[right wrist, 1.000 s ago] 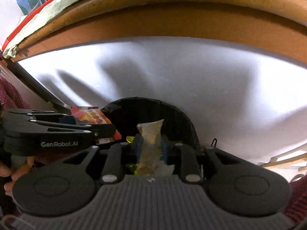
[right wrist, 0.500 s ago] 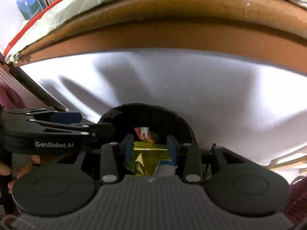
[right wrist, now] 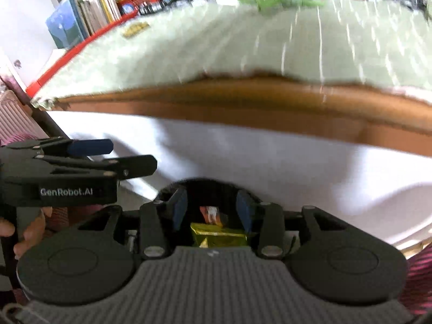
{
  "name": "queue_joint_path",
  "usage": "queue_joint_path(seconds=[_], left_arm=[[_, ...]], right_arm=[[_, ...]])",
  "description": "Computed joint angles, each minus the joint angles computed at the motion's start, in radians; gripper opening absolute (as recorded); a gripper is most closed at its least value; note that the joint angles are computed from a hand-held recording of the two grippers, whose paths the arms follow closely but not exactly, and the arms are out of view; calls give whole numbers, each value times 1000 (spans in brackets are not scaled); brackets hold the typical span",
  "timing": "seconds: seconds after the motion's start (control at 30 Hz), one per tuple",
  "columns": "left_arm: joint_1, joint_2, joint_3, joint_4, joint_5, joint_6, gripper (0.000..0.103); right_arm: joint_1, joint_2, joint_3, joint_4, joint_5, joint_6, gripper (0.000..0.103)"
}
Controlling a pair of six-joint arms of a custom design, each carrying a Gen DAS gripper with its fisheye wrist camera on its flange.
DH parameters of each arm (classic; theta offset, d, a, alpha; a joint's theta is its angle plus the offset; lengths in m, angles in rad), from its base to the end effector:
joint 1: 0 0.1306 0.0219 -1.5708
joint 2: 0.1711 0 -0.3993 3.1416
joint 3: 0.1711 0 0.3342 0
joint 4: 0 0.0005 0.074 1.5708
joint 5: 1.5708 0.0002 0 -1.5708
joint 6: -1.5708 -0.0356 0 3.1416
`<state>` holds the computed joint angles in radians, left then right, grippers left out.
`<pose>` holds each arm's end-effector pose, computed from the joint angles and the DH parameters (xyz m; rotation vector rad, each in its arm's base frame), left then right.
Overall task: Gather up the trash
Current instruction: 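Move both open tools back up over the bed toward the remaining trash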
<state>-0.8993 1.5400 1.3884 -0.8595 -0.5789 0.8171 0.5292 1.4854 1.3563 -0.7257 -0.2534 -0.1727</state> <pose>0.3029 -0.3507 0.3874 -0.1044 2.3577 -0.0535 0.3916 0.2388 0.4034 -0.5569 2.4236 0.6166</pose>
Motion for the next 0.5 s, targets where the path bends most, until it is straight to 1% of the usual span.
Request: queue_joint_path(seconds=[0.17, 0.3, 0.37, 0.43, 0.5], left_arm=[[6, -43, 25, 50, -66, -79, 82], [22, -45, 63, 68, -128, -140, 83], [43, -38, 84, 65, -151, -153, 83], [69, -37, 99, 67, -166, -152, 84], [99, -47, 88, 90, -172, -158, 87]], right_arm=[[-16, -39, 19, 42, 22, 42, 63], [-26, -30, 53, 82, 47, 38, 66], [-25, -9, 75, 101, 73, 28, 66], [-31, 4, 89, 122, 83, 20, 67], [-33, 26, 113, 136, 99, 5, 70]])
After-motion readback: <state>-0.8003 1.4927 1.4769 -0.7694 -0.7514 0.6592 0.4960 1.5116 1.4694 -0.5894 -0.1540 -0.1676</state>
